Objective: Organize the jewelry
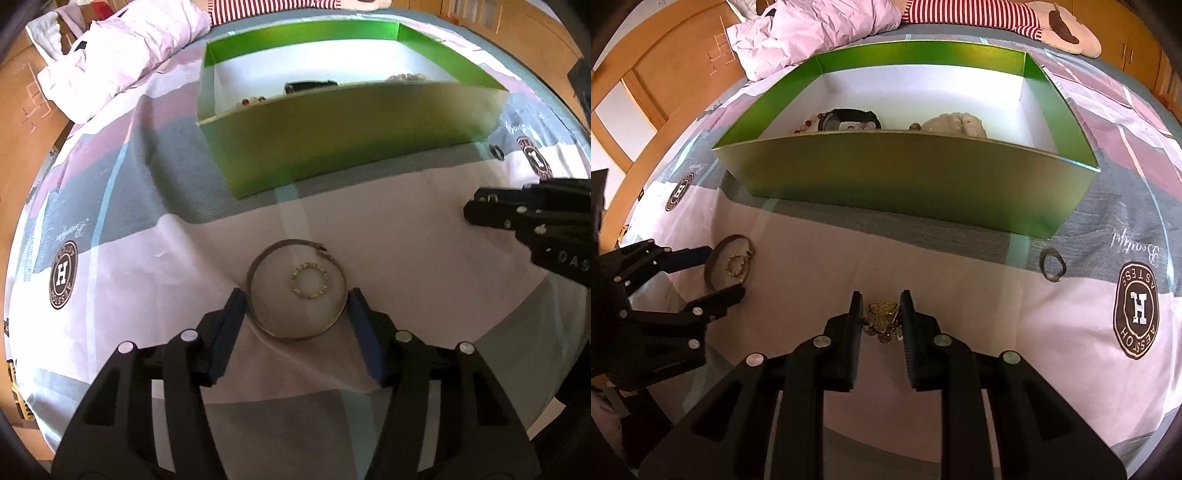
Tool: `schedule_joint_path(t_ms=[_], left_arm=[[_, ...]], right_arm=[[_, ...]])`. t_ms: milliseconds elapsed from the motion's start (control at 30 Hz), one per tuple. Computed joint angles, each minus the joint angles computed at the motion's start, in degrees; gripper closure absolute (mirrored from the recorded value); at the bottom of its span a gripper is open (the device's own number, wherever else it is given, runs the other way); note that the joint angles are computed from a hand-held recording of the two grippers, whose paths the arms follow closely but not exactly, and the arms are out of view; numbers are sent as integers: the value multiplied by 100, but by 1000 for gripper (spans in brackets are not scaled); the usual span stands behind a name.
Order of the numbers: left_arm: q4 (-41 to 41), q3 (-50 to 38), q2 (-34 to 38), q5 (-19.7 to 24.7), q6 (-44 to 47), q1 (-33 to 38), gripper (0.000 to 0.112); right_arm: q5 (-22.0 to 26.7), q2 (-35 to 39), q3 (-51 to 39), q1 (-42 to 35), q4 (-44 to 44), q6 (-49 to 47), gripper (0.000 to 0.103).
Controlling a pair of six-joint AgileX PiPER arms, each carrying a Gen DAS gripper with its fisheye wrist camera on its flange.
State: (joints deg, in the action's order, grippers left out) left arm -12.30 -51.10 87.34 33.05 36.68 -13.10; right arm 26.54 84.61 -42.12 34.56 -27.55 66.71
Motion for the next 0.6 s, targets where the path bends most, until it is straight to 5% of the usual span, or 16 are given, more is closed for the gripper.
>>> schedule_joint_path(t_ms=[600], left_arm=[[-643, 121, -506, -129, 407, 164, 54]], right_arm=[[268, -101, -16, 224, -430, 579, 83]])
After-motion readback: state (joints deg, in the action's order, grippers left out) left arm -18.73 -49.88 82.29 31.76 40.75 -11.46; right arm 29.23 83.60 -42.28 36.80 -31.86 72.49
